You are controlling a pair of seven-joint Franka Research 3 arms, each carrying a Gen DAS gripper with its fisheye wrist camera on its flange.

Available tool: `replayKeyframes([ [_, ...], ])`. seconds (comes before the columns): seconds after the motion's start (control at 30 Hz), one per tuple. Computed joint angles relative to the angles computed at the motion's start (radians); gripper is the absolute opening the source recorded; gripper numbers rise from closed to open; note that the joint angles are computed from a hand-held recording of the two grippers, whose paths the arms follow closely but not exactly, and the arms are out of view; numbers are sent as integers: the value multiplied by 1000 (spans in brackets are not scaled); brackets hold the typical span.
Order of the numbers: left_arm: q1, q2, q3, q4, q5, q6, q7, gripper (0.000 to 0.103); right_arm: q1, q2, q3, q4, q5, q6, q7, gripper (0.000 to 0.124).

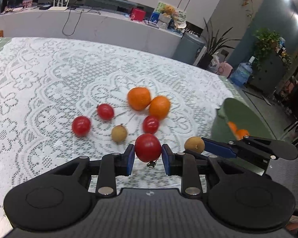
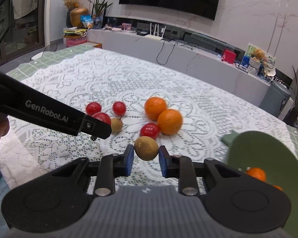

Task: Organize fruits
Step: 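Carry the held tomato and kiwi over the green colander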

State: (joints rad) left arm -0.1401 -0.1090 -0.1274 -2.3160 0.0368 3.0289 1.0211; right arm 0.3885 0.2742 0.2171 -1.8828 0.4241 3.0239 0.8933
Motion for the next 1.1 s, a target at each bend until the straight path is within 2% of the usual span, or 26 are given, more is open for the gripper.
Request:
replayKeyframes([
  [0.3, -51, -5, 1, 39, -58, 5, 66, 32, -69, -93, 42, -62, 160, 45, -122, 23],
  [0.5, -76, 27, -11, 95, -96, 5, 134, 32, -65, -138, -7, -95, 184, 54, -135, 23],
  [0.6, -98, 52, -11, 131, -177, 5, 223, 32, -71, -156, -32, -108, 184, 45, -131, 23],
  [0.67, -115, 72, -16, 161, -287, 2, 326, 32, -79, -169, -42, -121, 198, 45, -143, 23],
  [0.77, -114, 110, -46, 216, -412, -13, 450, 32, -73, -184, -82, -144, 140, 47, -84, 23],
  [0.9, -88, 160, -98, 289, -470, -48, 544, 32, -82, -194, -115, -158, 70, 33, -5, 23],
  [1.0, -67, 211, -130, 358, -459, -88, 587, 32, -98, -188, -133, -143, 34, -13, 49, 23],
  [1.1, -57, 266, -143, 431, -384, -127, 561, 32, -118, -173, -141, -112, 26, -72, 85, 23],
])
